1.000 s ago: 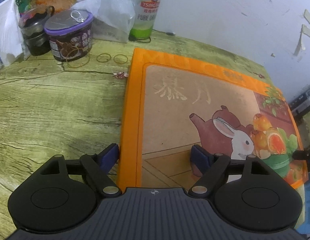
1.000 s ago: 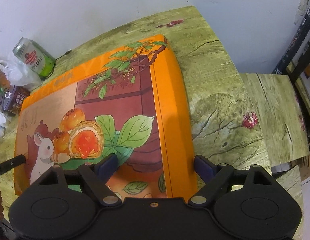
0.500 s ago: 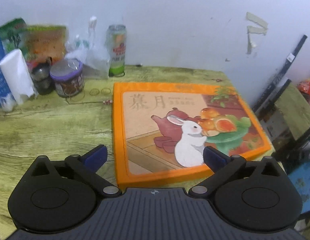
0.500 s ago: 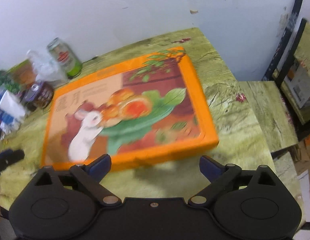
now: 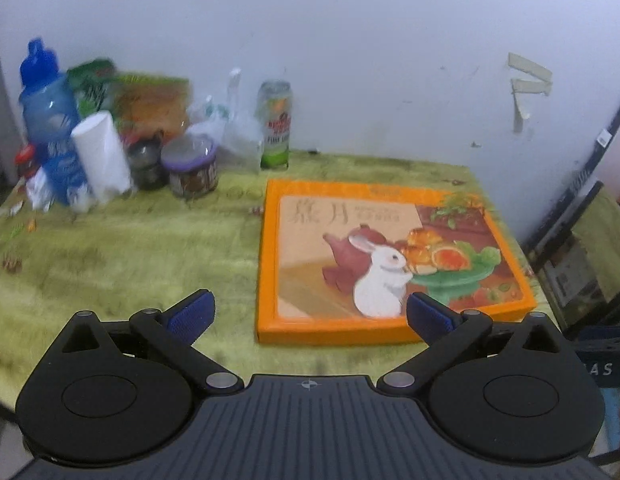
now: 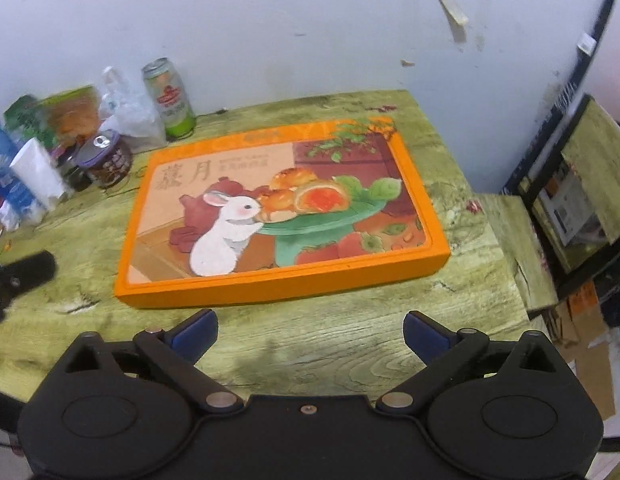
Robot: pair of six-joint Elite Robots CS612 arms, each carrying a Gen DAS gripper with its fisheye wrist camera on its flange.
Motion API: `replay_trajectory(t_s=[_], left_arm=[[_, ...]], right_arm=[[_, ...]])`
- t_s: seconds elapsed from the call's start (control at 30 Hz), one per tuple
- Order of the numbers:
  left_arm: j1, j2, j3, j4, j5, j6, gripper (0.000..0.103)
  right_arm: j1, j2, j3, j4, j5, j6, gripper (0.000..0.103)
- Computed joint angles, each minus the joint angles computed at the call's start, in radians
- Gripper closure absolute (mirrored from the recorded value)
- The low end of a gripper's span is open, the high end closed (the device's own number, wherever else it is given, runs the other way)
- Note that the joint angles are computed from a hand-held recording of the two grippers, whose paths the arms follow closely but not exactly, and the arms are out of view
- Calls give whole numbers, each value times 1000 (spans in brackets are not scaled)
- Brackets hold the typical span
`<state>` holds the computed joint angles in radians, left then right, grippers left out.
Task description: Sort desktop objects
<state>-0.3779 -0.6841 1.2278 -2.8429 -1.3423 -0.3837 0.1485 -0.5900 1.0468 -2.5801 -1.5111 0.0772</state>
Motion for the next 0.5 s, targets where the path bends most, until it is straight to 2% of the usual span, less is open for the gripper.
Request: replay_trajectory(t_s=[0.13, 0.3, 0.5], left_arm=[[-16, -12, 9, 36, 18, -7, 0], [-25, -27, 16, 83, 22, -66, 0], [-37, -38, 26, 120, 62, -100, 0]], right_arm=[[5, -13, 25, -37, -4, -53, 1], [7, -26, 53, -65, 10, -97, 1], [6, -32, 71, -108, 11, -108, 1]])
